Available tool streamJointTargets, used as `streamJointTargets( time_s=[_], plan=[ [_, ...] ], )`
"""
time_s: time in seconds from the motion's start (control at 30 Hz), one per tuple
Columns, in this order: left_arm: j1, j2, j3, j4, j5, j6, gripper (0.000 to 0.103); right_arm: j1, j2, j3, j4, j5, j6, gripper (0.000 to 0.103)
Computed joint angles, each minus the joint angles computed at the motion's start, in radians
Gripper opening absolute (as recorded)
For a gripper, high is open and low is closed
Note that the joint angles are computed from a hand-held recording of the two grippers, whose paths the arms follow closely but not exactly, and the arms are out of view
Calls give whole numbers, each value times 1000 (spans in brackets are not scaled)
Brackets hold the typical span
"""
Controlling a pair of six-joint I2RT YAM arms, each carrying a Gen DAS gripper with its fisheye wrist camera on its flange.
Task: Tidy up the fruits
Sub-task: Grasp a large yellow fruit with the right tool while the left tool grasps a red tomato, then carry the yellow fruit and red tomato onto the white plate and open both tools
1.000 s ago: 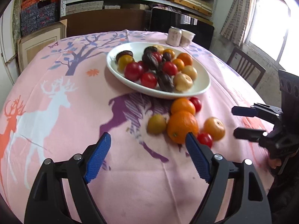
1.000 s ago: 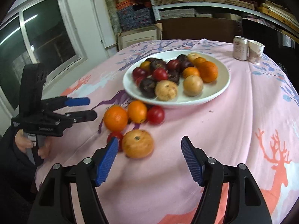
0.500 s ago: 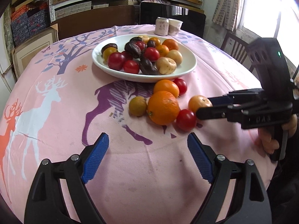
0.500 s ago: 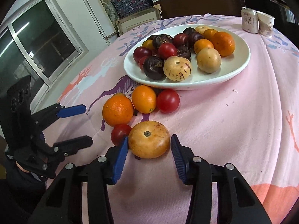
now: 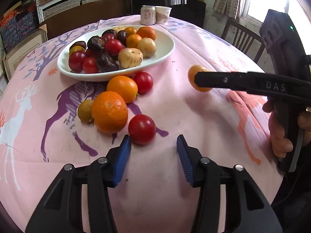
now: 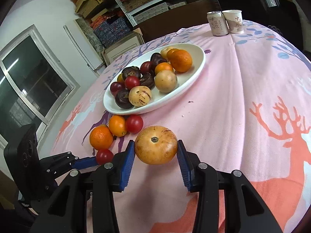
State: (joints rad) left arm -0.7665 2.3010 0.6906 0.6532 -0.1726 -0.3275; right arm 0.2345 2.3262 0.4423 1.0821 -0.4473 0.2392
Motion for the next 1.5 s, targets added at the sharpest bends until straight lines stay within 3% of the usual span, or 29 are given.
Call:
streamJointTargets(
  time_s=[0.3, 0.43, 1.2, 1.33, 1.5],
  plan=[
    [17, 22, 90, -82, -4, -20, 48, -22, 0, -15, 13, -42, -29, 44],
    [24, 23, 84, -62, 16, -16, 27, -27, 4, -13, 14, -52, -32, 44],
    [11, 13, 47, -1, -5, -9, 27, -27, 3, -14, 14, -53, -31, 44],
    [9, 0, 5, 65, -6, -12, 27, -31, 5, -24, 38, -59, -32, 44],
    [15, -30, -105, 251, 7, -14, 27, -24, 9, -70, 146, -63, -32, 44]
  ],
)
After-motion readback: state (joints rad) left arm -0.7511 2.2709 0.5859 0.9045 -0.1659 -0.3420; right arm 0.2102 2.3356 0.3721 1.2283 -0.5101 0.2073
